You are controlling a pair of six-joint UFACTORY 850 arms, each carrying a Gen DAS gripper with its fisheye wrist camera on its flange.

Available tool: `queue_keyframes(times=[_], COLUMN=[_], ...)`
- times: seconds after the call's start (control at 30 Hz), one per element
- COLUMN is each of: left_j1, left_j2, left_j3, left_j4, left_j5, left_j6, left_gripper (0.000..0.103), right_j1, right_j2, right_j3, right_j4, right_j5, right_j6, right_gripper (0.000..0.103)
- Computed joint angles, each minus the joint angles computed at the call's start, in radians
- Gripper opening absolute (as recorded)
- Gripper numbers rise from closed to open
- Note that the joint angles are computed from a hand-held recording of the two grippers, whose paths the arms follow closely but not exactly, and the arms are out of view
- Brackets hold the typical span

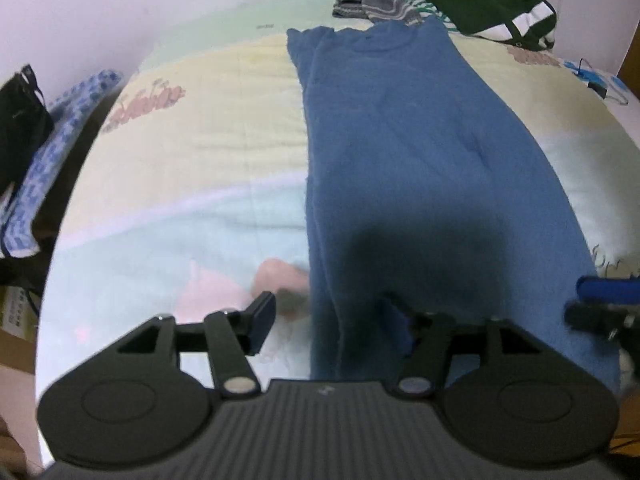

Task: Fold clothes

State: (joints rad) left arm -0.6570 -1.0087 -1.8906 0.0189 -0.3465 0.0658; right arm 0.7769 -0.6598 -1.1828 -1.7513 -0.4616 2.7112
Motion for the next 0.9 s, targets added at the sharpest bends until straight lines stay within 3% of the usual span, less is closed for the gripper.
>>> queue_keyframes(times=[0.13,0.3,0.6,0.73,0.9], left_j1=[0.013,0.032,0.038,0.042,0.044], left_j2=[-0.011,-0.029,-0.053,-0.053,-0.049], left_j3=[-0.016,-0.044,-0.082,-0.079,-0.072], left_j4=[-0.100,-0.259,-0.220,-0.241,-0.251], left_j5=[-0.008,-0.022,-0.046,-0.051,-0.051], left_j6=[0.101,0.271,0.272,0.290,0.305], left_gripper=[0.071,0.074,0.089,0.090,0.090], right_j1=[0.011,0.032,0.068,0.078,0.080], right_j2=[-0.037,-0.063,-0.061,-0.031,-0.048], right_j3=[-0.066,-0.112,-0.131,-0.091,-0.113], right_j4=[0.143,0.282,0.447,0.460,0.496], right_j5=[-0.027,-0.075,-0.141,-0.137,-0.148], right_j6=[-0.128,-0.240,-0.304,-0.199,-0.203], right_gripper=[0.048,0.048,0.041,0.041,0.042])
